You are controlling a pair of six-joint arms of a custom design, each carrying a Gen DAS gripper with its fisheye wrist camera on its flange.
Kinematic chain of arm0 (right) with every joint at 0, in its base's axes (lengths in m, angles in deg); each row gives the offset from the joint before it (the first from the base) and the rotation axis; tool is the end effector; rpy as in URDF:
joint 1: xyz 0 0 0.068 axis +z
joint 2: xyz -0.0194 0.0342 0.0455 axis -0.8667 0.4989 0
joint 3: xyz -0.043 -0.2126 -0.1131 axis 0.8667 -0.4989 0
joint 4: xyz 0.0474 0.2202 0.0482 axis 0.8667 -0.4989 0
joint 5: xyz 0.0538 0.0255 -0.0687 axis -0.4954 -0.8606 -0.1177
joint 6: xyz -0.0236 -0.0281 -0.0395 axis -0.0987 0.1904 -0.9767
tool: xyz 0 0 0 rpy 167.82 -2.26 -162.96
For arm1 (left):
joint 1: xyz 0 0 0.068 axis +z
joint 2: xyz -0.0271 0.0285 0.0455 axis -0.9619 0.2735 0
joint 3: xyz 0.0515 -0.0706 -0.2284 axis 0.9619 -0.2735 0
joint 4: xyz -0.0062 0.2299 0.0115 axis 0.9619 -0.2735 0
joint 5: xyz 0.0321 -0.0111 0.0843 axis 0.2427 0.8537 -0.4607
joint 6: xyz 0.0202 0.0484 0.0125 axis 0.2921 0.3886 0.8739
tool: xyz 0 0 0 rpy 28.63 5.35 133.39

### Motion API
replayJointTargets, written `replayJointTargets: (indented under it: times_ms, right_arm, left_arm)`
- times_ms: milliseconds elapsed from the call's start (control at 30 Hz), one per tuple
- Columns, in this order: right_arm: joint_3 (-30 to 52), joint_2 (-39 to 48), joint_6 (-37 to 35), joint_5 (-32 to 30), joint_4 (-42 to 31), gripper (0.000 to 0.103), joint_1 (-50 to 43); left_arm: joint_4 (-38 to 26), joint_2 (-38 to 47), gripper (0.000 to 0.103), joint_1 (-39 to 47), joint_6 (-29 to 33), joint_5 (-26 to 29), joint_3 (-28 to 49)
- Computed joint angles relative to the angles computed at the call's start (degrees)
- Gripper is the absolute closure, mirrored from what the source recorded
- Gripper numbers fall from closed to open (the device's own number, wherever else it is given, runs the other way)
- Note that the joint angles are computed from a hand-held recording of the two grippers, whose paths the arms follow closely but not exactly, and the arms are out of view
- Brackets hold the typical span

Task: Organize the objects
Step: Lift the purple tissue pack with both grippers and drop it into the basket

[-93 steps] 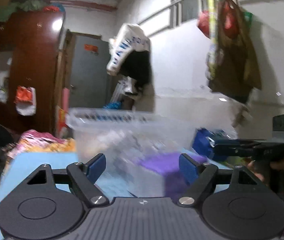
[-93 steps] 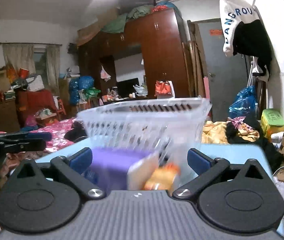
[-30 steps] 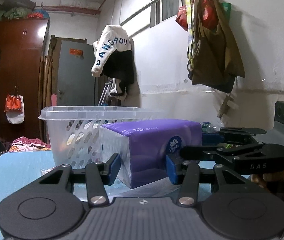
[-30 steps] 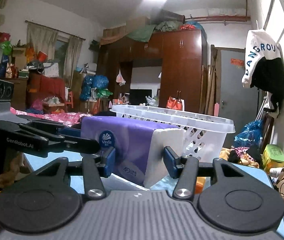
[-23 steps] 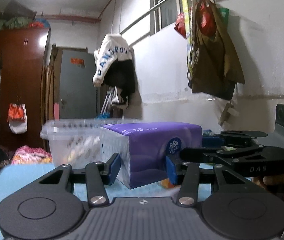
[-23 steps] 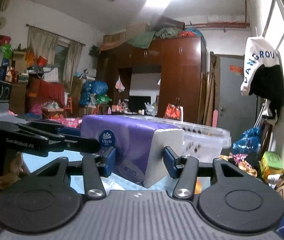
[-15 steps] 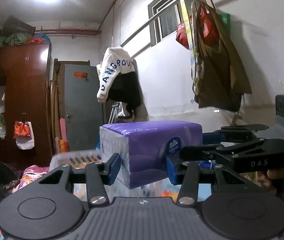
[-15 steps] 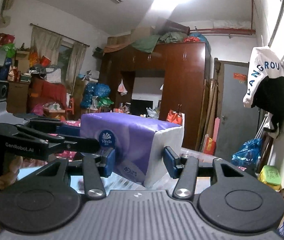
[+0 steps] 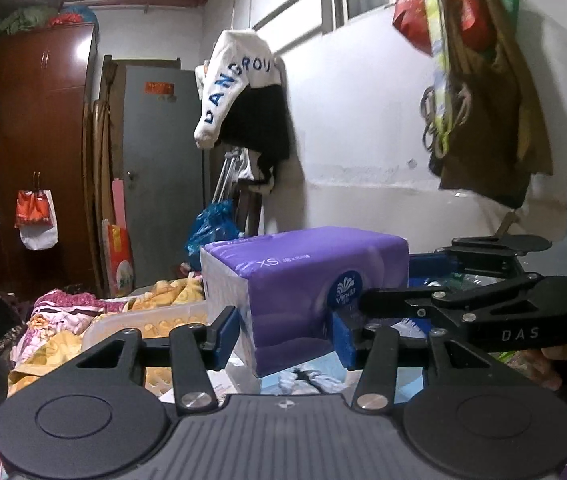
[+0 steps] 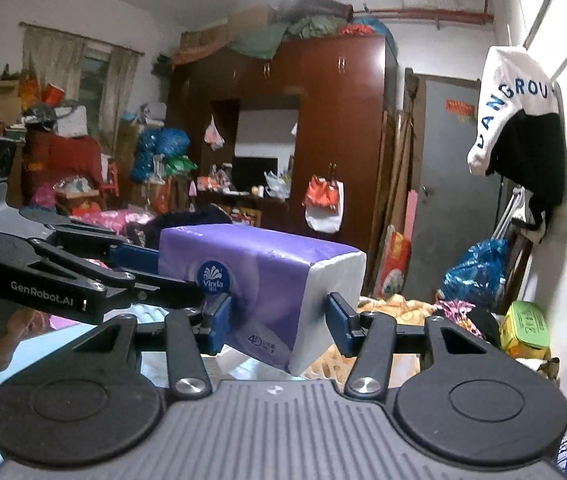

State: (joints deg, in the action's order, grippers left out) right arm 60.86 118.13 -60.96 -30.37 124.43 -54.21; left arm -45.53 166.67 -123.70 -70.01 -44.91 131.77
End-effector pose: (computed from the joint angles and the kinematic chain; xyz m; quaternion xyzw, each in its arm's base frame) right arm 0.2669 0.0507 0.1659 -0.3542 0.6924 0.2220 0.5881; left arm 0.2129 -0.2186 0.2004 0.0975 0.7851 -0.0671 0.6079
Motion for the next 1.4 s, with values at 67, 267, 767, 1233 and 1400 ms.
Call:
replayJointTargets:
  times_ms: [67,267,767,1233,1400]
  right_arm:
    - [-0.1,0.0,0.6,-0.4,-0.4,0.049,-0.2]
    - [0.1,-0.5,0.0,-0.6,-1.3,0.049,-0.7]
    - [4.0,1.9,-0.8,4.0,-6.4,0.049,1.6]
    - [-16.2,-5.3,8.2,-1.8,16.3,0.0,-10.0]
    - [-18.2,-0.6,7.3,-8.4,10.1,0.0,-16.3]
  left_arm:
    - [-1.0,0.3,0.05,0.4,0.0,-0.2,0.7]
    - [-3.4,1.2,0.05,1.4,0.0,0.1,3.5]
    - [-5.6,7.1,0.05,3.6,-1.8,1.8,7.7]
    - [11.2,-4.3,0.023,-4.7,-2.8,-10.4,-14.0]
    - [0.6,-9.2,0.019,-14.5,-16.7,-23.2,-20.9]
